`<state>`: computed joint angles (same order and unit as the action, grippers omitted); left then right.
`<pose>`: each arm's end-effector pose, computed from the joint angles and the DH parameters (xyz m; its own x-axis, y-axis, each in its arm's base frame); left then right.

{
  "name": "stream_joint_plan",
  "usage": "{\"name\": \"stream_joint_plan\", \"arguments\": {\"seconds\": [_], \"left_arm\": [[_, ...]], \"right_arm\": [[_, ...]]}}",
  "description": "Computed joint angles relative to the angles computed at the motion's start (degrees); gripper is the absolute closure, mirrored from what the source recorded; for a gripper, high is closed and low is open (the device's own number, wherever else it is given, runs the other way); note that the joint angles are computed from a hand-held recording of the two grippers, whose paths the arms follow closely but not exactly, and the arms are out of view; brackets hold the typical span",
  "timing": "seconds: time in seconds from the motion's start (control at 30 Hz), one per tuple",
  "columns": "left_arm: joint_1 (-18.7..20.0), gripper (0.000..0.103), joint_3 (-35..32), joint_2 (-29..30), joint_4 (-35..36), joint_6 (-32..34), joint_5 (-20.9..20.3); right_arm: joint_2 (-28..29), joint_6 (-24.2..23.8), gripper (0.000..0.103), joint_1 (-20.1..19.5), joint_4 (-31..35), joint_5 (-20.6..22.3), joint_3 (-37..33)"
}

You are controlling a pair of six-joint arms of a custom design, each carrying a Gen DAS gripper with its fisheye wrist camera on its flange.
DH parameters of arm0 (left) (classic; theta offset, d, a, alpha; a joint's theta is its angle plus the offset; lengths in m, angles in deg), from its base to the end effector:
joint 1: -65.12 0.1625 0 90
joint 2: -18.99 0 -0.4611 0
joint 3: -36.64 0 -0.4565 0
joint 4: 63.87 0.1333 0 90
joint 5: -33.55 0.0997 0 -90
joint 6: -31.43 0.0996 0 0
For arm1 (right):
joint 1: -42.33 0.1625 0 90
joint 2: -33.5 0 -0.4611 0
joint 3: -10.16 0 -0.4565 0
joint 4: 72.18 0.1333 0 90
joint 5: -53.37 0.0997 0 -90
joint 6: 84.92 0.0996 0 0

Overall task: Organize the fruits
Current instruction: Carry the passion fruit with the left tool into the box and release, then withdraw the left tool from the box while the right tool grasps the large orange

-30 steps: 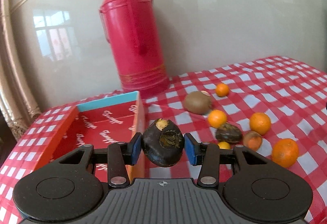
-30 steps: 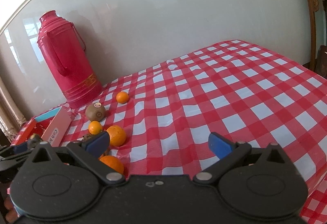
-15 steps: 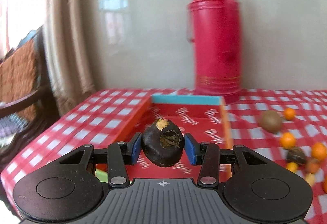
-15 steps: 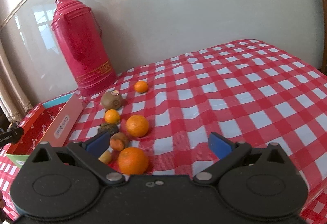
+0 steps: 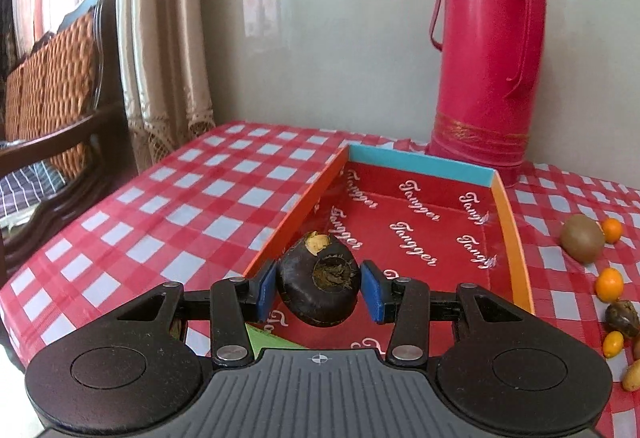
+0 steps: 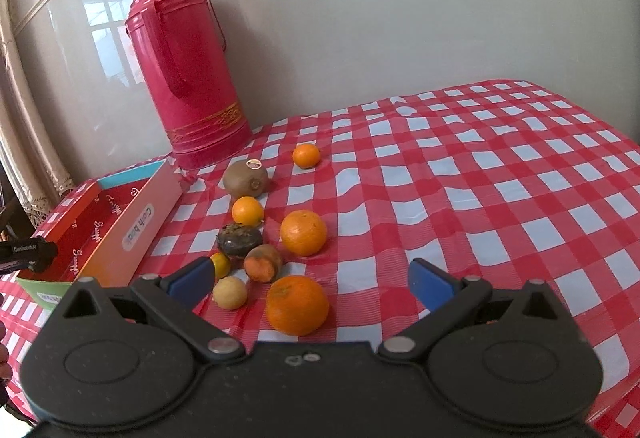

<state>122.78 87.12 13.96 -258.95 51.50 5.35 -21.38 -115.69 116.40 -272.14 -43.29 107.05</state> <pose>-0.2789 -0.8538 -0.0602 -0.6642 -0.2194 -0.7146 0.5306 0.5349 -0.6575 -0.0843 -0.7388 0.2894 -0.8480 0.1384 0.5116 -0.3850 0.5025 -0.7741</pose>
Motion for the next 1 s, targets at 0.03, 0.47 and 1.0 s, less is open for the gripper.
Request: {"name": "stream_joint_plan", "arguments": {"seconds": [0.03, 0.47, 1.0], "left_arm": [[0.1, 0.058, 0.1, -0.1, 1.0, -1.1, 0.3], [0.3, 0.051, 1.7, -1.6, 5.5, -10.1, 1.4], [-3.9, 0.000, 6.8, -1.9, -15.7, 6.8, 3.5]], "right_arm": [[0.0, 0.1, 0.005, 0.0, 0.0, 0.0, 0.0], [0.1, -1.3, 0.005, 0.1, -0.7, -0.6, 0.0], [0.2, -5.8, 0.005, 0.2, -1.7, -2.2, 0.1]]}}
